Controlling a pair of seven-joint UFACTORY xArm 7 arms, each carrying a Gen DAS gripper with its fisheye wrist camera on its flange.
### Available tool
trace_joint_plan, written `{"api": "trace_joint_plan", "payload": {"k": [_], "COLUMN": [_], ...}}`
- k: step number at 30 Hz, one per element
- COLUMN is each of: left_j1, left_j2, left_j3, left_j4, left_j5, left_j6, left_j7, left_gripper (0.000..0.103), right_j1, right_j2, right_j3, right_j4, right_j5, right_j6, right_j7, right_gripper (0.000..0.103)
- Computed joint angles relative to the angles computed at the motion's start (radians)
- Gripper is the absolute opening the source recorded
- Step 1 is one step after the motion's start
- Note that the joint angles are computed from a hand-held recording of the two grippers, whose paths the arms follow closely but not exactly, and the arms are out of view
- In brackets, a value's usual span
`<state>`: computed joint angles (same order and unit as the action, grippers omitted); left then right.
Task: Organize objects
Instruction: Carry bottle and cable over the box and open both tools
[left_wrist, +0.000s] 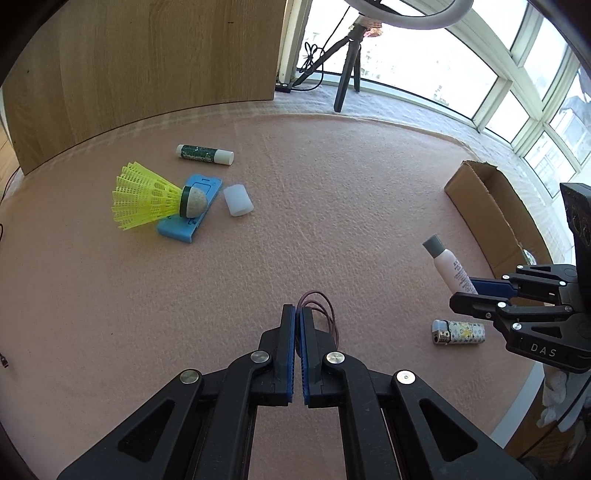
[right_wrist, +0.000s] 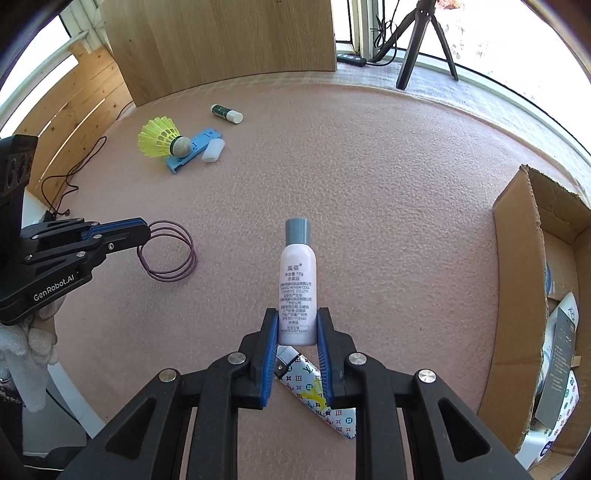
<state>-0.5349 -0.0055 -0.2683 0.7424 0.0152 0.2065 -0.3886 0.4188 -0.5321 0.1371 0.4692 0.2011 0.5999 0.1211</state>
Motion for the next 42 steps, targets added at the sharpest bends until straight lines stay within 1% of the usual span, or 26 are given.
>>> {"api": "trace_joint_plan", "payload": {"k": [4, 7, 10, 14, 19, 26, 31, 37, 42], "left_j1": [-0.006, -0.008, -0.019, -0.033, -0.07, -0.167, -0.259, -0.361, -0.432], "left_j2": [-0.027, -0.032, -0.035, -0.009, 0.07, 0.234, 0.372, 0.538, 0.663], "left_j3": [-0.005, -0.011, -0.014, -0.027, -0.042, -0.035, -0.014, 0.013, 0.043], "left_j4": [0.012, 0.04, 0.068, 0.136, 0.251, 0.488, 0.692, 0.937, 1.124], "left_j5": [-0.011, 0.019, 0.003, 0.036, 0.056, 0.132, 0.171, 0.18, 0.181], "left_j6": [0.0, 0.007, 0.008, 0.018, 0.025, 0.073, 0.118, 0.205, 0.289], "left_j7": [0.015, 0.004, 0.026, 0.033, 0.054, 0.048, 0.049, 0.072, 0.092], "left_gripper": [0.002, 0.002, 0.002, 0.002, 0.002, 0.002, 0.002, 0.002, 0.002], "right_j1": [-0.003, -0.015, -0.035, -0.081, -0.162, -0.307, -0.403, -0.481, -0.521], "right_j2": [-0.083, -0.146, -0.224, -0.337, -0.467, -0.589, -0.621, -0.634, -0.62], "right_j3": [-0.01, -0.017, -0.03, -0.046, -0.078, -0.133, -0.178, -0.217, -0.24], "right_j4": [-0.025, -0.042, -0.065, -0.095, -0.123, -0.146, -0.158, -0.173, -0.175], "right_j5": [0.005, 0.004, -0.002, -0.024, -0.063, -0.136, -0.174, -0.187, -0.18], "right_j6": [0.022, 0.036, 0.063, 0.117, 0.2, 0.292, 0.318, 0.327, 0.32], "right_j7": [0.014, 0.027, 0.043, 0.061, 0.07, 0.037, -0.012, -0.066, -0.102], "right_gripper": [0.018, 0.018, 0.018, 0.018, 0.018, 0.018, 0.018, 0.018, 0.018]}}
